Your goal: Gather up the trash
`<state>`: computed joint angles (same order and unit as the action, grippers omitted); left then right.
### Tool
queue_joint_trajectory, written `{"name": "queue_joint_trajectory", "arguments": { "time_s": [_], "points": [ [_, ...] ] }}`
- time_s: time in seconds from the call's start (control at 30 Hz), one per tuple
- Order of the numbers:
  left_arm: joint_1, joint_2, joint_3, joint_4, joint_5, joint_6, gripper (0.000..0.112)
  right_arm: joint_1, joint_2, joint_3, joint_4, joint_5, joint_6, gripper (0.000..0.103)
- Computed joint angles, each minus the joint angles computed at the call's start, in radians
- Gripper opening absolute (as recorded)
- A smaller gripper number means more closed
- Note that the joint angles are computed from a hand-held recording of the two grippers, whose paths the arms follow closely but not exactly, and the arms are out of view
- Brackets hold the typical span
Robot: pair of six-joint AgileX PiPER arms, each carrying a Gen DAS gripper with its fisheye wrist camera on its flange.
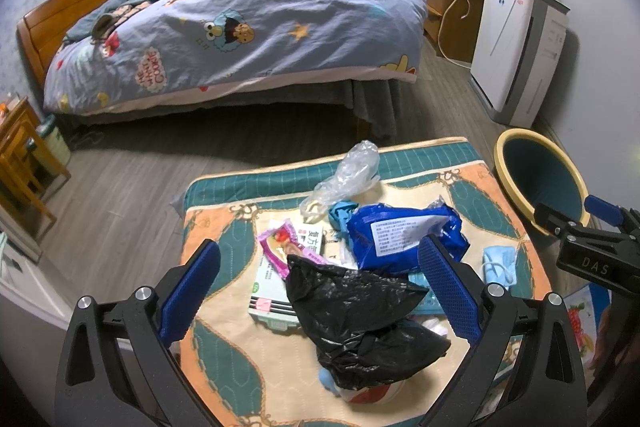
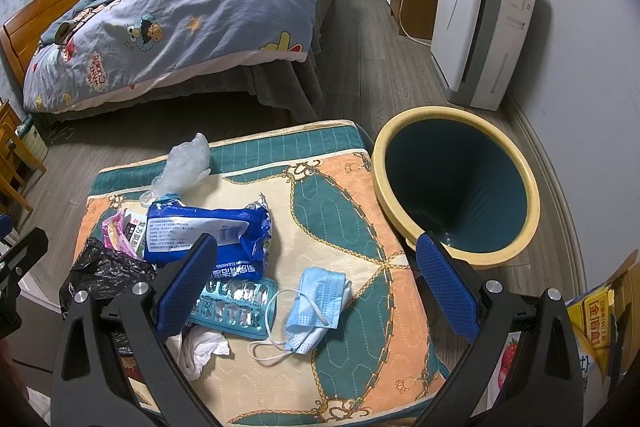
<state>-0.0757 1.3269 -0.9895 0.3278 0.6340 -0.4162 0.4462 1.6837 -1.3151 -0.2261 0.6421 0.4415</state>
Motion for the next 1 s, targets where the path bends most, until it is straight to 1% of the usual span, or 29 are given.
{"name": "queue_joint_trajectory", "arguments": {
  "time_s": [0.5, 0.63, 0.7, 0.73, 0.8, 0.83, 0.93, 1.0],
  "points": [
    [0.002, -0.001, 0.000, -0.001, 0.002, 0.002, 0.098, 0.001, 0.004, 0.003, -0.003, 0.006, 0.008, 0.098],
    [0.009, -0.004, 0.004, -0.015, -0.005, 0.019, 0.098, -0.010, 0.017, -0.007, 0.037, 0.026, -0.010, 0.098],
    [0.028, -0.008, 0.010, -0.048, -0.016, 0.056, 0.098, -0.024, 0.027, -0.021, 0.061, 0.046, -0.023, 0.098],
    [0.044, -0.004, 0.008, -0.095, -0.021, 0.102, 0.098, -0.040, 0.030, -0.028, 0.087, 0.060, -0.031, 0.098],
    [0.081, 0.012, -0.013, -0.192, -0.006, 0.196, 0.098, -0.067, 0.036, -0.043, 0.134, 0.085, -0.054, 0.098],
    [0.087, 0.024, -0.027, -0.199, -0.001, 0.201, 0.098, -0.080, 0.049, -0.072, 0.139, 0.123, -0.056, 0.098],
    [0.115, 0.065, -0.075, -0.211, 0.008, 0.246, 0.098, -0.105, 0.087, -0.153, 0.167, 0.189, -0.120, 0.098],
    [0.098, 0.121, -0.135, -0.152, 0.011, 0.200, 0.098, -0.126, 0.115, -0.207, 0.193, 0.222, -0.171, 0.097]
  ]
}}
